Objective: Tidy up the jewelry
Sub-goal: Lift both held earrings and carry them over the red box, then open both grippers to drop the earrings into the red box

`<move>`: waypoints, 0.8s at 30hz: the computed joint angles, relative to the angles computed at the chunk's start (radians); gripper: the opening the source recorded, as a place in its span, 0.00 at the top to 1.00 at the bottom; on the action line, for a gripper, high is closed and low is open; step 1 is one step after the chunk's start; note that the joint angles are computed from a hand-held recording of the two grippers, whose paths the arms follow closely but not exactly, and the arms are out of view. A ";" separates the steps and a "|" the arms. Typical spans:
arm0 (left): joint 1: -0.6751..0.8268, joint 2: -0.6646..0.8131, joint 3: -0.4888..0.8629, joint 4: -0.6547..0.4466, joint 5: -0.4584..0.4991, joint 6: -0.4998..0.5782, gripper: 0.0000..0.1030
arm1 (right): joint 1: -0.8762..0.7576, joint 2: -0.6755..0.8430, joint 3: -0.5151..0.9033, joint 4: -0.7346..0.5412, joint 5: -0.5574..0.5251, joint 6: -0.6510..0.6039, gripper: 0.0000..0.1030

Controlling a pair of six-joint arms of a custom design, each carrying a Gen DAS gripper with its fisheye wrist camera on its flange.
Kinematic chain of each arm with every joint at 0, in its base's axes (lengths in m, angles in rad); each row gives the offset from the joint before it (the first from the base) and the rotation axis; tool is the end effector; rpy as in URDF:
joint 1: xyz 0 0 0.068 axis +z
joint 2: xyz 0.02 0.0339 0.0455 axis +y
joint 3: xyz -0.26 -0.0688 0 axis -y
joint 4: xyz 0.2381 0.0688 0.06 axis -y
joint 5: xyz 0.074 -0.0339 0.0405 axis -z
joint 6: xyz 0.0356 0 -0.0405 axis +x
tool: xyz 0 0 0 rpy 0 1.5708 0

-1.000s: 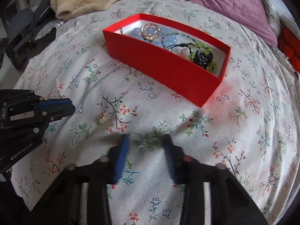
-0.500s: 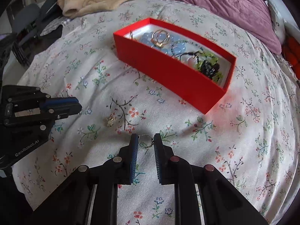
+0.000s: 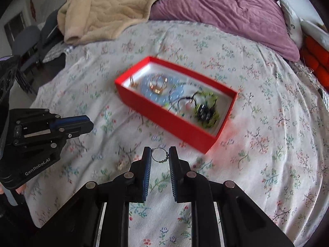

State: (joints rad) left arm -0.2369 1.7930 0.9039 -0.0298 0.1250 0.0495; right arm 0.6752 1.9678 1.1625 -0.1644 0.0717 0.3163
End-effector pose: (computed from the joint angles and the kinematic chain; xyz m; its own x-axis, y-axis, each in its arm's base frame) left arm 0.3297 -0.0842 0.1331 -0.7566 0.2332 -0.6109 0.3442 0.9363 -0.0690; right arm 0.3066 0.2422 0.1329 -0.7959 -0.2399 -0.5559 -0.3622 0.9244 0.1198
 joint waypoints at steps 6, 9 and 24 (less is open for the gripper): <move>-0.011 0.023 0.080 -0.010 0.009 -0.044 0.97 | -0.031 -0.006 0.034 0.000 0.000 0.026 0.82; -0.020 0.053 0.124 -0.011 0.012 -0.073 0.97 | -0.051 0.000 0.051 0.003 -0.015 0.053 0.82; -0.062 0.214 0.293 0.009 -0.022 -0.160 0.96 | -0.107 0.042 0.100 0.006 -0.052 0.104 0.82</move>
State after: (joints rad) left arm -0.2989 2.0069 1.1973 -0.0213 0.1031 -0.1107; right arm 0.5681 2.0098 1.2622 -0.1585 0.0200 0.4208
